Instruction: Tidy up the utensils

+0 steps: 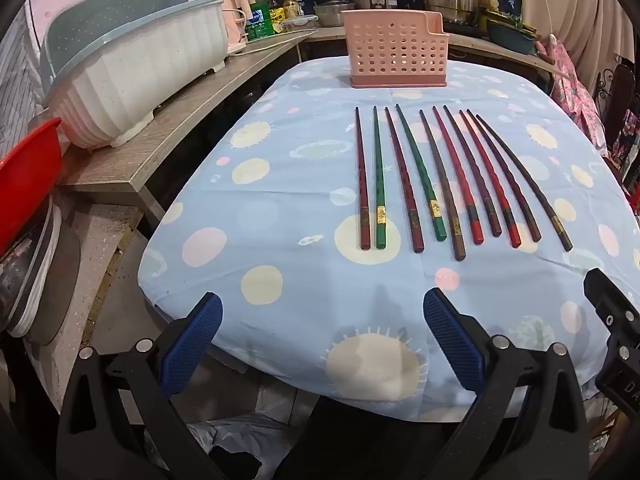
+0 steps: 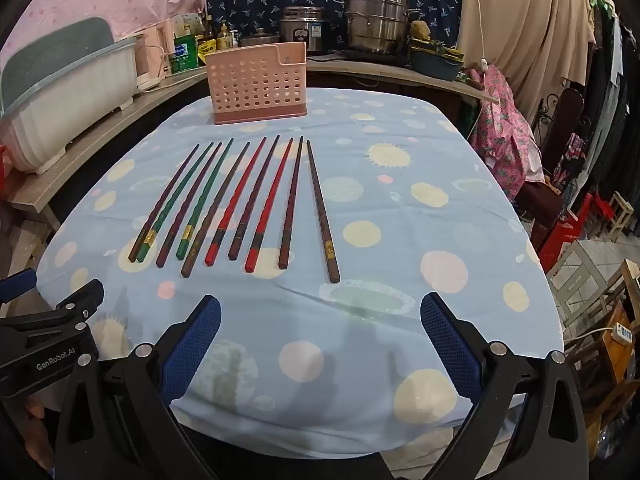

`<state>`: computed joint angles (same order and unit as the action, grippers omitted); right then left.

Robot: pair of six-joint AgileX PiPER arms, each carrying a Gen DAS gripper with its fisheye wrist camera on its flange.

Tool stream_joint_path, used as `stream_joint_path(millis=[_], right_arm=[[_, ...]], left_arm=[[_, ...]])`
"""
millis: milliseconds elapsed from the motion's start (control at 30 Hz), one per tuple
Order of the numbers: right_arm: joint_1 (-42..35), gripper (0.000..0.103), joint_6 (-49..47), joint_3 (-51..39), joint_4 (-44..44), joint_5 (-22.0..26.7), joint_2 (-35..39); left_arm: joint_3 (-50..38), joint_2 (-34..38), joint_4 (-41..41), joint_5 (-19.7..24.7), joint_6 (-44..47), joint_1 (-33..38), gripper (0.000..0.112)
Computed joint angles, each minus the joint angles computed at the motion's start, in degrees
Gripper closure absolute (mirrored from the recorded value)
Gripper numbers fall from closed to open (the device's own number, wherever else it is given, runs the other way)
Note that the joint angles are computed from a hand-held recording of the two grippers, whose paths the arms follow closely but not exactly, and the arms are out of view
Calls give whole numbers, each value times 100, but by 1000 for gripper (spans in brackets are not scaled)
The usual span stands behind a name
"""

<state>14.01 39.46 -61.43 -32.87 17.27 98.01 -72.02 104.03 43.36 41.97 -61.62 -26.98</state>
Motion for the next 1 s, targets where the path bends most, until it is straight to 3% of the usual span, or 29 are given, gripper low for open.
stream_joint_path(millis=[1000], right_arm=[[28,7,31,12,-4,-1,-21]], left_arm=[[94,-9,71,-62,-170,20,16]])
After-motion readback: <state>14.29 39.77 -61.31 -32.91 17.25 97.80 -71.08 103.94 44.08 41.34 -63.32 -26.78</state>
